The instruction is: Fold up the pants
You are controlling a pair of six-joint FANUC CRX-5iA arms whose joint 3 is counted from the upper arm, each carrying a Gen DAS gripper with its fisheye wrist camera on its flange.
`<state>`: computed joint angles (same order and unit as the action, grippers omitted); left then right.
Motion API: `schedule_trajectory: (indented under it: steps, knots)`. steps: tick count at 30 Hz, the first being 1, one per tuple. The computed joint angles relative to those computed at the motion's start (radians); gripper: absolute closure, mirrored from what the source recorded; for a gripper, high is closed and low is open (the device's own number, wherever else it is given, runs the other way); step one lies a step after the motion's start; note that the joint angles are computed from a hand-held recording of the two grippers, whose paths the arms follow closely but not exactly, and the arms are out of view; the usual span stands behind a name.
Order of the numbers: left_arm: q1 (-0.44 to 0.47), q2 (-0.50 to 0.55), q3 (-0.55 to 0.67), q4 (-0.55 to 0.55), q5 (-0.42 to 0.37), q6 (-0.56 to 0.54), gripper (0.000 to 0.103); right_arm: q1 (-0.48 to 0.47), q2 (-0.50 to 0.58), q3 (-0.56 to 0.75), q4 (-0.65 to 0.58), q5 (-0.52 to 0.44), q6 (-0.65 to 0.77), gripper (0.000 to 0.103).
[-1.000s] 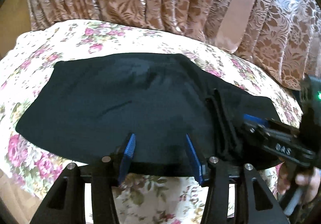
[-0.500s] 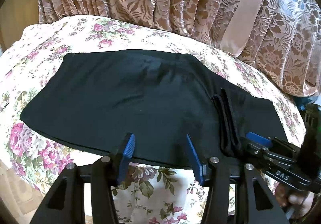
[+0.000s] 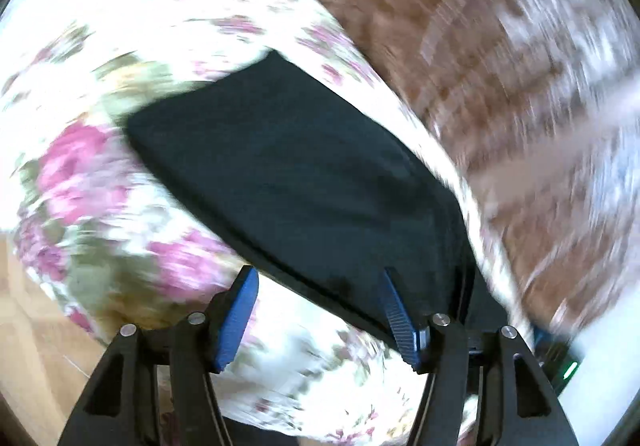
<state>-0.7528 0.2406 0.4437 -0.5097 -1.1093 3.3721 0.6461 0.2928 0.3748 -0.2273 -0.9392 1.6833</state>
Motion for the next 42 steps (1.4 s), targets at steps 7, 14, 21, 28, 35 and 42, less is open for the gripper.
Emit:
schedule_trajectory:
  steps: [7, 14, 21, 28, 35, 42]
  knots:
    - [-0.026, -0.143, -0.199, -0.144, 0.048, 0.38, 0.028, -0.014, -0.008, -0.005, -0.044, 0.01, -0.013, 0.077]
    - [0.007, -0.176, -0.266, -0.172, 0.145, 0.483, 0.03, -0.028, 0.017, 0.047, -0.072, -0.05, -0.034, 0.075]
    - [0.061, -0.173, -0.293, -0.115, 0.176, 0.496, 0.058, -0.015, 0.011, 0.031, -0.043, -0.035, -0.041, 0.075]
    - [0.07, -0.148, -0.256, -0.093, 0.134, 0.425, 0.084, -0.017, 0.011, 0.032, -0.049, -0.036, -0.04, 0.075]
    - [0.022, -0.081, -0.092, -0.154, -0.004, 0.212, 0.09, -0.015, 0.011, 0.032, -0.04, -0.036, -0.042, 0.075]
    - [-0.021, 0.029, 0.134, -0.187, 0.007, -0.191, 0.091, -0.005, -0.06, -0.032, -0.006, 0.073, -0.057, 0.075]
